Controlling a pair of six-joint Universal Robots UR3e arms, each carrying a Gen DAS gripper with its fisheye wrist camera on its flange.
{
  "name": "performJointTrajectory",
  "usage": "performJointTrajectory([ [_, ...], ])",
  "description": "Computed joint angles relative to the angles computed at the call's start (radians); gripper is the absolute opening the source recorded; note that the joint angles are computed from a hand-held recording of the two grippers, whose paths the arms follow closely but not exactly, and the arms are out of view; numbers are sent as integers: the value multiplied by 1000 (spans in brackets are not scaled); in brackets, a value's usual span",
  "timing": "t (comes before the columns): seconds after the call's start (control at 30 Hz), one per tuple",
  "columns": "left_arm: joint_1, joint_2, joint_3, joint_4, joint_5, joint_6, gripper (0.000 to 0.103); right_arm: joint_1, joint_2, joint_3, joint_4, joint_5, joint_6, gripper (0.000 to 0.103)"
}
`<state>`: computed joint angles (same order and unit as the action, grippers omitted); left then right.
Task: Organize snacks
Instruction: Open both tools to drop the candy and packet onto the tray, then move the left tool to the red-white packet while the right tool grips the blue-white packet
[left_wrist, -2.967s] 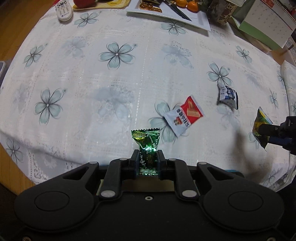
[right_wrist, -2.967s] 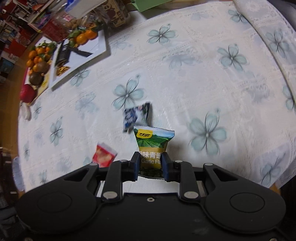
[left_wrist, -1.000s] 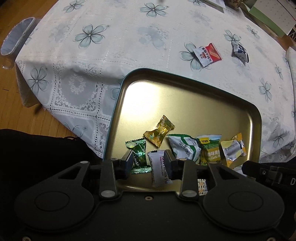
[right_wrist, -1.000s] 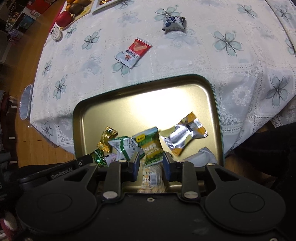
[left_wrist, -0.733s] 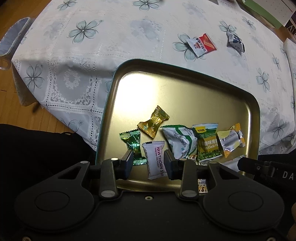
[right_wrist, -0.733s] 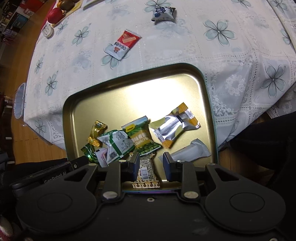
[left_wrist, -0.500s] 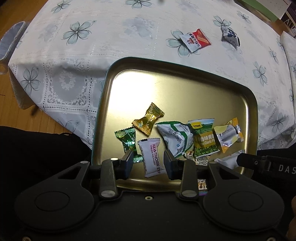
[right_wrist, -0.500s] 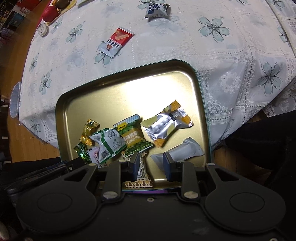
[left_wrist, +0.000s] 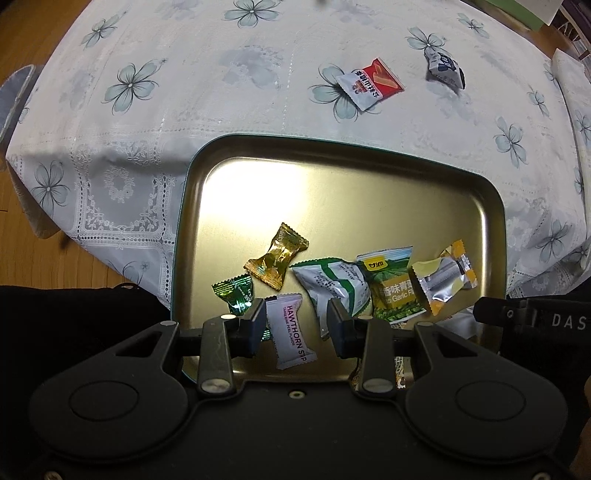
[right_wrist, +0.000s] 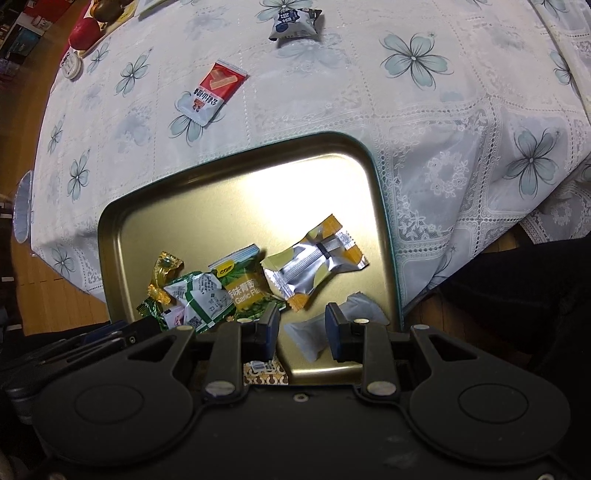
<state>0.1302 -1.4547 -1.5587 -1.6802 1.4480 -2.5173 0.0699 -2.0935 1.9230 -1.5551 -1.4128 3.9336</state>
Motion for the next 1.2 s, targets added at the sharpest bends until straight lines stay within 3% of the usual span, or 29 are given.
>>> performJointTrajectory([
  [0.53,-101,-118,117,35,8,-66,45,-89,31,-33,22,-49,-104,35],
  [1.0,-180,-336,370,53,17,-169,45,-323,68,-86,82,-41,-288,40],
  [1.2,-234,-435,455,86,48,-205,45,-359,141,-105,44,-53,-310,41],
])
